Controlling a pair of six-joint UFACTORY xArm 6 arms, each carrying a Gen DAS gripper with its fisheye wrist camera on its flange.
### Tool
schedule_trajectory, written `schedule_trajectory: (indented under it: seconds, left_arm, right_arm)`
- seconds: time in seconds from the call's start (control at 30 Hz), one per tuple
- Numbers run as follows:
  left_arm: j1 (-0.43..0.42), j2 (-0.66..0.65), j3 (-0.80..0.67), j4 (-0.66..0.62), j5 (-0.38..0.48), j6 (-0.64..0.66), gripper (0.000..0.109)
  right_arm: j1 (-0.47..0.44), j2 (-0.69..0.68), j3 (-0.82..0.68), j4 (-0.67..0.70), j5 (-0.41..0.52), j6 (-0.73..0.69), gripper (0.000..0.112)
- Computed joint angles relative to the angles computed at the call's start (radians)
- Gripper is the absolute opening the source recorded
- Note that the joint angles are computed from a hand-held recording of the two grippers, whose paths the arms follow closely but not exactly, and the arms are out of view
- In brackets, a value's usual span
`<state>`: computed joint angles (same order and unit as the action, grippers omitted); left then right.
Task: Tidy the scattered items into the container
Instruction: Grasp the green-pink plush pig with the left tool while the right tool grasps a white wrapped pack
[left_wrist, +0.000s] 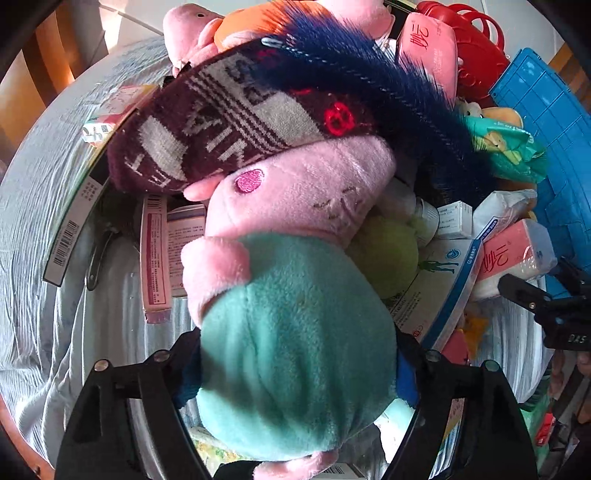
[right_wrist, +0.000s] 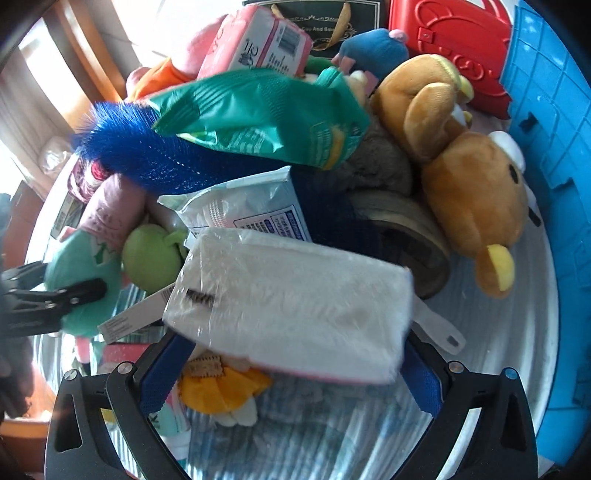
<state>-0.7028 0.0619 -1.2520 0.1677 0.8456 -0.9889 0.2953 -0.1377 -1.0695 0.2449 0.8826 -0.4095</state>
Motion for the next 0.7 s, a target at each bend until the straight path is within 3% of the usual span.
schedule_trajectory:
  seconds: [0.13,0.23,0.33,0.7]
  left_arm:
    - [-0.005,-0.027,0.006,0.016,0.000,-0.026,0.080]
    - [-0.010,-0.047,0.009,0.028,-0.001,-0.041,0.080]
    - [-0.013,-0.070,0.016,0.041,0.000,-0.053,0.080]
    - [-0.008,-0.176,0.064,0.083,0.025,-0.073,0.079]
  right_arm:
    - [0.008,0.014,0.001,-0.023,-0.020,0.024,0.101]
    - [0.001,0.013,-0.006,-0.027,-0.011,0.027,0.090]
    - [-0.009,0.003,-0.008,-0.032,0.002,0.026,0.086]
    - [-0.060,-0.052,-0.031,0.020,0.048,-0.004,0.085]
